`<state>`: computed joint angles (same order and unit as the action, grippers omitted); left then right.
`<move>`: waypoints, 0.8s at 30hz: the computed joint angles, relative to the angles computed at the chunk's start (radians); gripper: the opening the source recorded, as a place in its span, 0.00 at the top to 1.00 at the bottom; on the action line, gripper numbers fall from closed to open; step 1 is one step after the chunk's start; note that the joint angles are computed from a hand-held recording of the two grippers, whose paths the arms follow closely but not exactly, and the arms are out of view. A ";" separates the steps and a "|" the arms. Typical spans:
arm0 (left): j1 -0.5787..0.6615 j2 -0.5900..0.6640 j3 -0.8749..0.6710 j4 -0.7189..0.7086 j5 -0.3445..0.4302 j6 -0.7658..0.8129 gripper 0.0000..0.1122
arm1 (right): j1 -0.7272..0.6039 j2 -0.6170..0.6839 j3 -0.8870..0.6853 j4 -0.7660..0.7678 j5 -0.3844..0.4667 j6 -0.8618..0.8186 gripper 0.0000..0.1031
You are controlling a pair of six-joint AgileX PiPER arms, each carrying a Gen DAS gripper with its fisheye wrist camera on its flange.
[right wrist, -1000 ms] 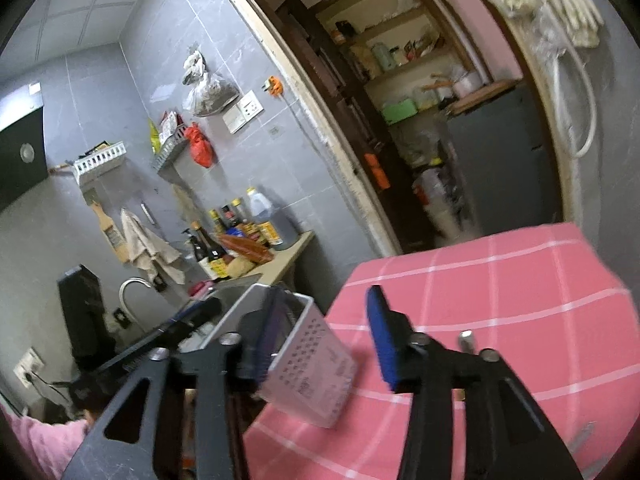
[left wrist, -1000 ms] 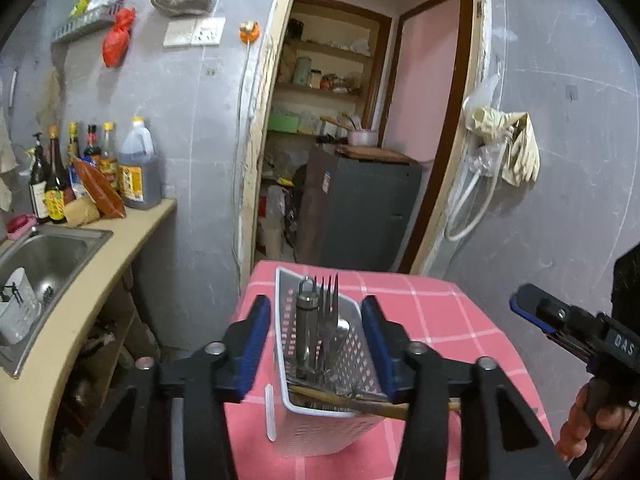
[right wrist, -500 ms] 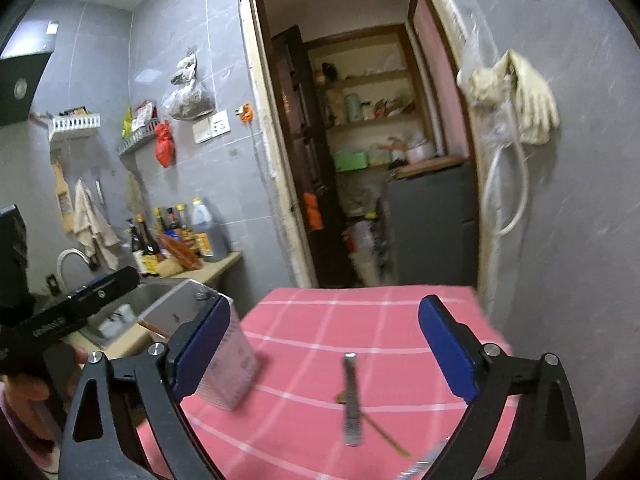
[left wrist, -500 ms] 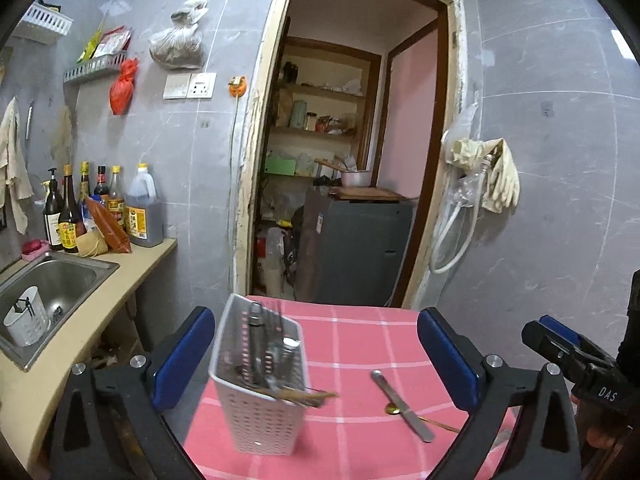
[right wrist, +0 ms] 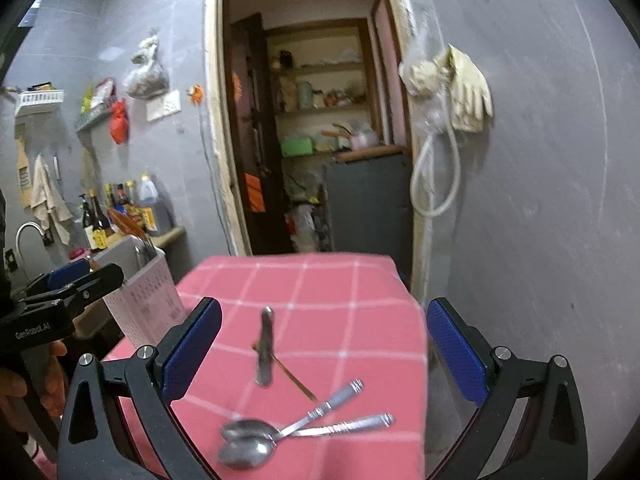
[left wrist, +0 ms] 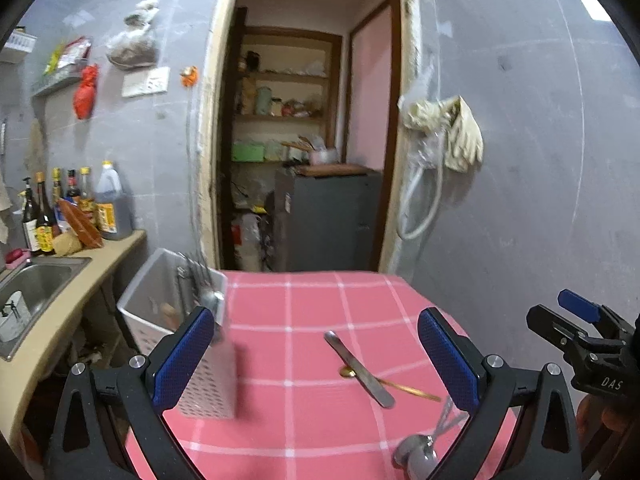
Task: Organize utensils
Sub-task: 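Lower peeler and fork into the caddy and open both tools, then grasp a knife with the left tool while the right tool grasps two spoons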
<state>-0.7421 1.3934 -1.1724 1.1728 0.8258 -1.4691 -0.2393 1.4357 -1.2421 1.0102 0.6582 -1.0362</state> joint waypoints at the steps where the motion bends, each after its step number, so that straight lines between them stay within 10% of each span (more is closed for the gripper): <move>1: 0.000 0.010 -0.002 -0.007 -0.009 0.002 0.09 | -0.011 0.008 0.007 -0.003 0.005 0.003 0.02; 19: 0.187 0.311 -0.131 -0.462 -0.285 0.330 0.09 | -0.055 0.247 0.070 -0.044 0.103 0.129 0.03; 24: 0.242 0.392 -0.202 -0.696 -0.322 0.531 0.23 | -0.034 0.316 0.068 -0.056 0.115 0.191 0.29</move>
<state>-0.5003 1.7858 -1.3742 0.4768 0.5041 -0.9385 -0.2736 1.7516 -1.1746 0.9541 0.7733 -0.8449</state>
